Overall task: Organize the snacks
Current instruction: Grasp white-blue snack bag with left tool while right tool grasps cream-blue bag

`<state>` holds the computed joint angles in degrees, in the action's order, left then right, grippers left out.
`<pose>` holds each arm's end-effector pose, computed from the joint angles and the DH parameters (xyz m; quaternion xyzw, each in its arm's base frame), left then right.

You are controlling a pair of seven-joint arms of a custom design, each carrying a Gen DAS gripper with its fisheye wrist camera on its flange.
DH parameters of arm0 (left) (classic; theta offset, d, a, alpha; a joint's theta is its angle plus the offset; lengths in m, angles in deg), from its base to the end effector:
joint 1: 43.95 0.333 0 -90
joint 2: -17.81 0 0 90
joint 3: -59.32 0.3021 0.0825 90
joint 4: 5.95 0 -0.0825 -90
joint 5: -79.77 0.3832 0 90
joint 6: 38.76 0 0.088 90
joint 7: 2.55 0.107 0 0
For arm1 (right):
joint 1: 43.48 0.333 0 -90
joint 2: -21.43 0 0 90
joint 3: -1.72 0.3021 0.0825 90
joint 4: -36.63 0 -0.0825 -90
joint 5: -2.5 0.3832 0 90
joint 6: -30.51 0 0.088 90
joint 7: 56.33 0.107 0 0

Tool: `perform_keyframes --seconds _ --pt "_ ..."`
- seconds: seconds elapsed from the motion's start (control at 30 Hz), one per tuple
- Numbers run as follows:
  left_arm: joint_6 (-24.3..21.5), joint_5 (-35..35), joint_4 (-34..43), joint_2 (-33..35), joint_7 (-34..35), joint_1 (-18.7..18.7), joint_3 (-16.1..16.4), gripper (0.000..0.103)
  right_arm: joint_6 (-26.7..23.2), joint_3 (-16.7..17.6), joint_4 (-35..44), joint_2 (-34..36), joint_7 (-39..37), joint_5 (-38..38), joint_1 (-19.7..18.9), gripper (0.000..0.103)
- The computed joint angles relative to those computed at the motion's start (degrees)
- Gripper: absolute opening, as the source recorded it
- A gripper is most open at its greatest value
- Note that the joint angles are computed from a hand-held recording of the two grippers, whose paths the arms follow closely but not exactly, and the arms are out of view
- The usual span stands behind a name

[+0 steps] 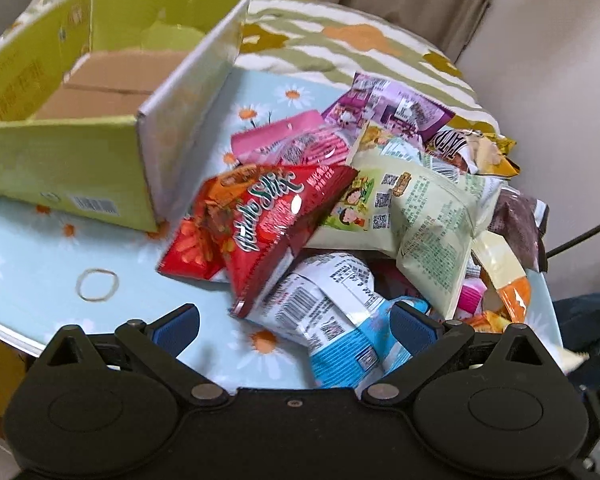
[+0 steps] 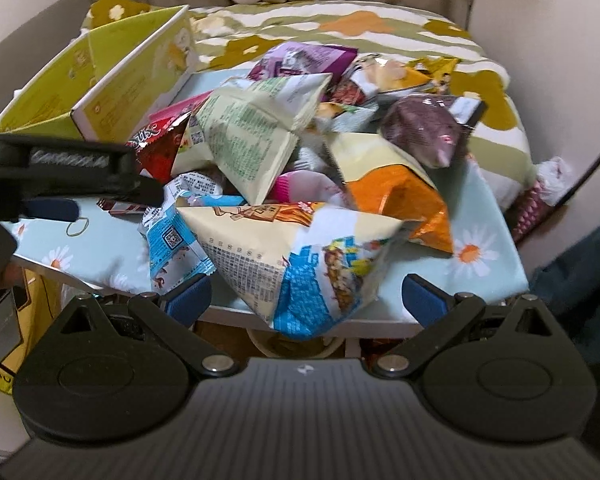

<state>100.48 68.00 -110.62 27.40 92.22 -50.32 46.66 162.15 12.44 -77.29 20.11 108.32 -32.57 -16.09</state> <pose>0.6065 -0.2023 0.4776 -0.5849 0.7754 -0.2317 0.0540 0.4641 0.3492 0.4968 -0.5661 0.7672 -0.2211 0.2048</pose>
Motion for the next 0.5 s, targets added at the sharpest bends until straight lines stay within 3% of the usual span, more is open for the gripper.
perform_keyframes --seconds 0.23,0.37,0.5 --pt "-2.4 -0.4 3.09 3.4 -3.67 -0.37 -0.63 0.102 3.49 -1.11 -0.61 1.46 -2.33 0.36 -0.58 0.103" --pt "-4.13 -2.8 5.12 5.28 -4.23 0.1 -1.39 0.096 4.66 -1.63 -1.08 1.69 -3.43 0.85 -0.85 0.103" --pt "-3.01 -3.41 4.79 5.49 -4.87 0.1 -1.69 0.091 5.71 -1.9 -1.61 1.63 -4.01 1.03 -1.17 0.103"
